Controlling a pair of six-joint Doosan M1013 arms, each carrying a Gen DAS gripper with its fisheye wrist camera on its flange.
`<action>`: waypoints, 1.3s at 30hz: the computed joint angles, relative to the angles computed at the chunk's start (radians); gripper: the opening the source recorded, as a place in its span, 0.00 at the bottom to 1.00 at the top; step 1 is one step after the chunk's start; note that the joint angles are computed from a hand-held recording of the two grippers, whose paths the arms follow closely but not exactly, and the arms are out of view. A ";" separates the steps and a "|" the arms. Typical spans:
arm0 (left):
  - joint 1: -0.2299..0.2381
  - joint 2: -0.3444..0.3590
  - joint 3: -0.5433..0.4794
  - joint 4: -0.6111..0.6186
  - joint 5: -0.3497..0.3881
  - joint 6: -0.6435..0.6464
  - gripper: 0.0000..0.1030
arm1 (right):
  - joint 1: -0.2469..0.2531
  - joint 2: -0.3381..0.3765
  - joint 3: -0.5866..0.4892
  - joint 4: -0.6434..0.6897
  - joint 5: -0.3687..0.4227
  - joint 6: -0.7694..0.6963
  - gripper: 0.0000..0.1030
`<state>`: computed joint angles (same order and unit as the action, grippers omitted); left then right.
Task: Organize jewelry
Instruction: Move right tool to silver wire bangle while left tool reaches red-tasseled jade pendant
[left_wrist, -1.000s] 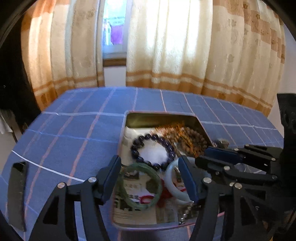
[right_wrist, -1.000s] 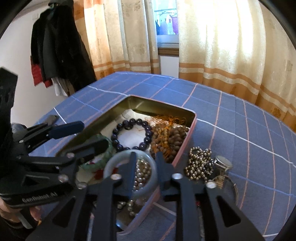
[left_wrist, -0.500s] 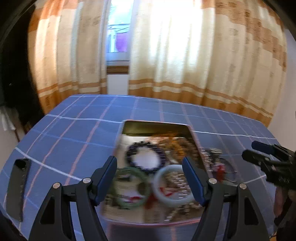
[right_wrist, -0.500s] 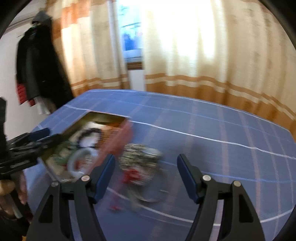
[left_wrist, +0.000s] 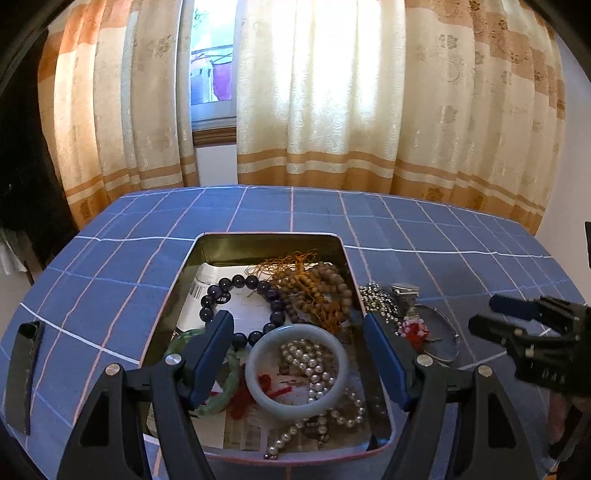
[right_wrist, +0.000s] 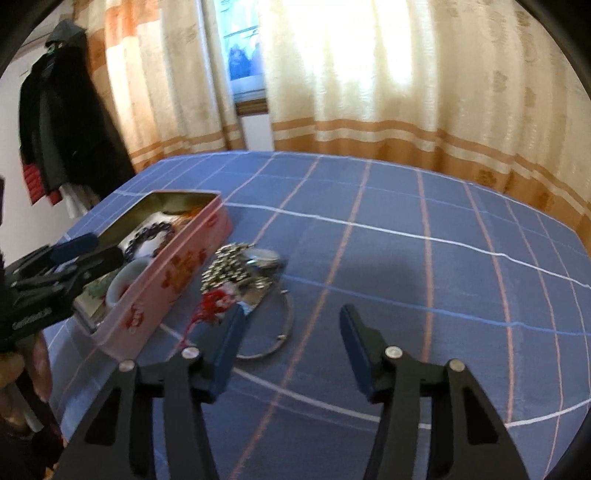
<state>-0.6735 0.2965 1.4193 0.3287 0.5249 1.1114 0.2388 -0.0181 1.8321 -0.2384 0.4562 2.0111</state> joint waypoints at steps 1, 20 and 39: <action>0.001 0.001 0.000 0.001 0.002 -0.006 0.71 | 0.002 0.002 -0.001 0.009 0.001 -0.018 0.52; 0.027 -0.010 0.022 -0.093 -0.044 0.048 0.71 | 0.076 0.096 -0.099 -0.013 0.109 -0.126 0.26; -0.019 0.017 -0.034 -0.133 -0.027 0.152 0.71 | -0.012 -0.013 -0.009 -0.131 -0.050 0.113 0.06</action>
